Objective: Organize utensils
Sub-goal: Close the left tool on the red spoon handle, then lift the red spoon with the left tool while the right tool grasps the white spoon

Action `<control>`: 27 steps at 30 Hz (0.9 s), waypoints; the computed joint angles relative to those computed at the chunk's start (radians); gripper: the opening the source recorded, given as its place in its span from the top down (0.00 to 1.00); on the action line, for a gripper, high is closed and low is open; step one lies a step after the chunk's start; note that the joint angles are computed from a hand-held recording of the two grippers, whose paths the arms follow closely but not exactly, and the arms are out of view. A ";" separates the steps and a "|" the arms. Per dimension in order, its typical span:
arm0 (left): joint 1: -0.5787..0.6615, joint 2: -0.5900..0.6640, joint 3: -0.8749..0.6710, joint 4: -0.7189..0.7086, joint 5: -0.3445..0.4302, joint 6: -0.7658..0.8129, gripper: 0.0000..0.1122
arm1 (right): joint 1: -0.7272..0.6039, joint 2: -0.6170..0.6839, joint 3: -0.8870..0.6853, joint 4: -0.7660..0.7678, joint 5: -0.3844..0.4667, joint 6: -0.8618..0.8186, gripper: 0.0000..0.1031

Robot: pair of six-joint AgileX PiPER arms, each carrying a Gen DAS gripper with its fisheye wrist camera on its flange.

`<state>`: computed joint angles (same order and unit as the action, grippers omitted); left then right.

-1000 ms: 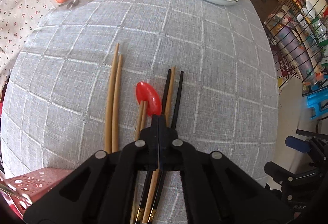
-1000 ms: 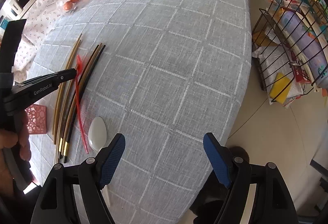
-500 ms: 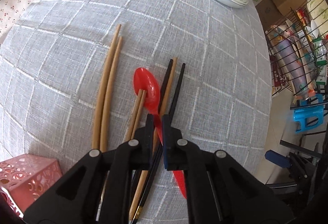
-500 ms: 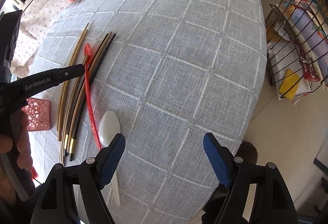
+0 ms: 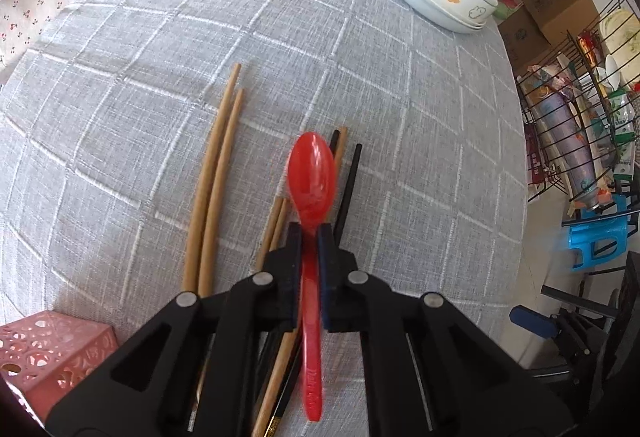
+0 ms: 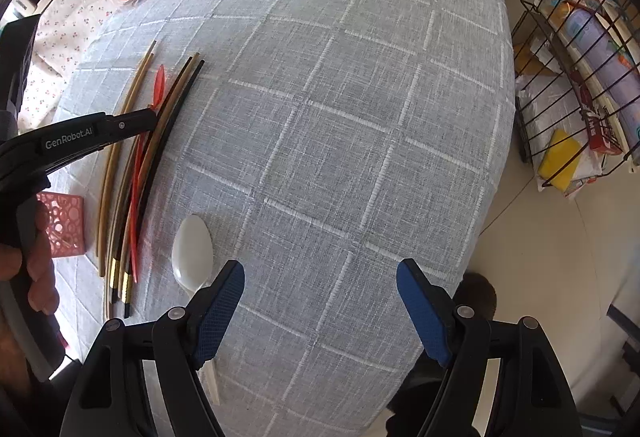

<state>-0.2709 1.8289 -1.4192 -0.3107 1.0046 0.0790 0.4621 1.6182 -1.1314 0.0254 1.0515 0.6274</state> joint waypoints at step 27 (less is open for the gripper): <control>0.243 -0.448 0.178 -0.231 -0.011 0.366 0.92 | 0.239 0.250 -0.223 -0.055 0.025 0.090 0.70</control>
<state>-0.0283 1.3812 -1.2412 -0.5417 0.9933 0.4450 0.7006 1.8681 -1.3547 -0.0293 1.0769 0.7173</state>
